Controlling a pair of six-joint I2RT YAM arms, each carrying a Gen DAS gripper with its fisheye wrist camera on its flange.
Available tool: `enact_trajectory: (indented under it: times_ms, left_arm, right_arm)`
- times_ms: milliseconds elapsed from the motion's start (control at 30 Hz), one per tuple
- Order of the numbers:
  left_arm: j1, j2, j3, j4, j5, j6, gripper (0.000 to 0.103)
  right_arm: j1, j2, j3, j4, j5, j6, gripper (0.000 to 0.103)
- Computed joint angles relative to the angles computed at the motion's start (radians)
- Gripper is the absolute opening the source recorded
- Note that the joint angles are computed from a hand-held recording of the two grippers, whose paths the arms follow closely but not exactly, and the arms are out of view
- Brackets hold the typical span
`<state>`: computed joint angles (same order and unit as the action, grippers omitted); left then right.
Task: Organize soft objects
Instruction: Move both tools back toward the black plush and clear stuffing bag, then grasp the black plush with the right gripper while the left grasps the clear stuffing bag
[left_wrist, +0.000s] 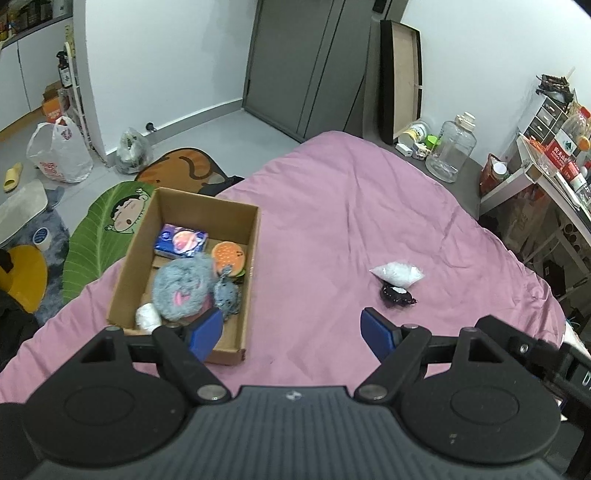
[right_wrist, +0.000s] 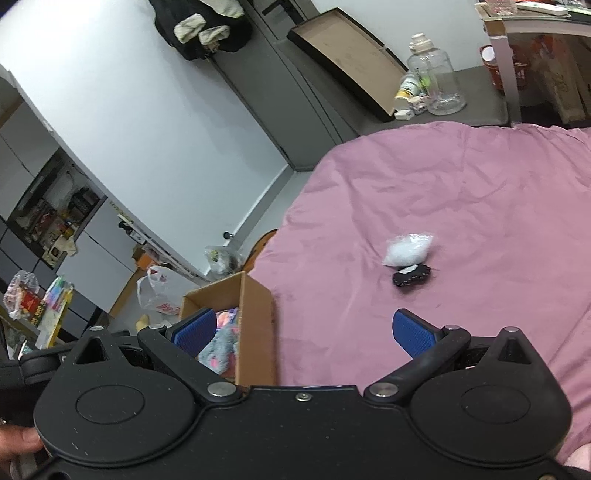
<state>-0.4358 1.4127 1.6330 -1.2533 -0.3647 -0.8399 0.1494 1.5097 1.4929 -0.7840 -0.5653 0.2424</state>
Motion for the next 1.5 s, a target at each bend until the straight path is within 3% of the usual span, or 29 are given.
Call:
enact_trajectory:
  times_ms: [500,700,867,1000,1167,1500]
  left_arm:
    - [0.066,0.191,0.023,0.188,0.107,0.122,0.080]
    - [0.092,0.266,0.029,0.273,0.152,0.173,0.080]
    - [0.114,0.353,0.062,0.327,0.193,0.211,0.080]
    - [0.132,0.429,0.096,0.367,0.233,0.233,0.080]
    - [0.152,0.543,0.165,0.395,0.288,0.272,0.077]
    - [0.181,0.698,0.264,0.414,0.373,0.303,0.077]
  right_arm:
    - [-0.032,0.130,0.001,0.077,0.087,0.058,0.100]
    - [-0.051,0.200,0.023,0.114,0.069,0.110,0.093]
    - [-0.068,0.273,0.051,0.128,0.063,0.158,0.077]
    - [-0.084,0.338,0.065,0.163,0.044,0.221,0.074]
    - [-0.098,0.438,0.107,0.192,0.005,0.308,0.055]
    - [-0.070,0.648,0.268,0.135,-0.008,0.353,0.054]
